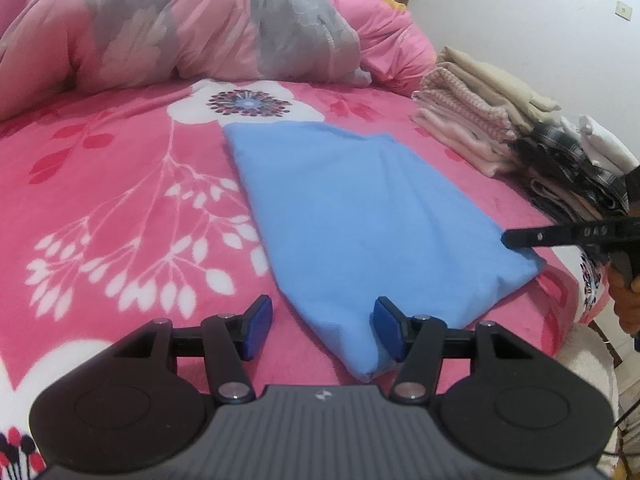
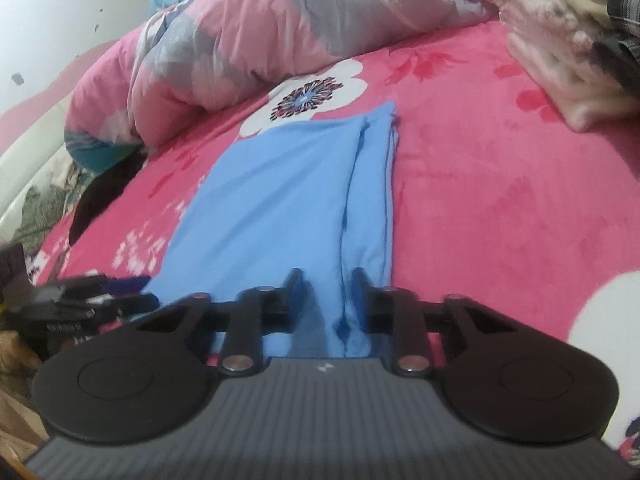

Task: Fold clothes

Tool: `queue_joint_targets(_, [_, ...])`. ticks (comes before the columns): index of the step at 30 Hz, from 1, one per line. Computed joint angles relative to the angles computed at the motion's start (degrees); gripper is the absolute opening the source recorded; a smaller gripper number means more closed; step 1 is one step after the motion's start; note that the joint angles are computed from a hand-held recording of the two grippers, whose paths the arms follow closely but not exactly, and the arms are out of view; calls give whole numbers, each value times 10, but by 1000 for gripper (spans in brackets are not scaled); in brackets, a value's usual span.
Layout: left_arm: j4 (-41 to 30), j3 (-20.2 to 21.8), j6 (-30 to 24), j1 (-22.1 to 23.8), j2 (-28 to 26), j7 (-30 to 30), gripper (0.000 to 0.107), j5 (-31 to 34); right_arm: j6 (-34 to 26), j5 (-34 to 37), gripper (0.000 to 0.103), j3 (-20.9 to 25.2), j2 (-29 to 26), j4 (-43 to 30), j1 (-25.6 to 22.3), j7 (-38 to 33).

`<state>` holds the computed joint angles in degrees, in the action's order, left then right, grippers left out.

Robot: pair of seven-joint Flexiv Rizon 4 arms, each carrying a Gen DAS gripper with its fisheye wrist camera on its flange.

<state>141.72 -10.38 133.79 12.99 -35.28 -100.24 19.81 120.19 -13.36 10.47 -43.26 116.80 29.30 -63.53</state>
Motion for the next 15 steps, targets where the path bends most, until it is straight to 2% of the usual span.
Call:
queue_joint_targets(4, [3, 5, -1, -7, 2, 1, 58, -7, 44, 22, 0, -6, -9, 7, 4, -8])
queue_joint_targets(8, [4, 5, -4, -6, 5, 2, 58, -8, 77, -6, 1, 31, -41, 0, -47, 32])
queue_joint_targets(14, [9, 0, -2, 7, 8, -3, 58, 5, 164, -3, 10, 50, -35, 46, -77, 117])
queue_joint_targets(15, [10, 1, -1, 7, 8, -3, 58, 5, 168, -5, 19, 47, -30, 56, -76, 125])
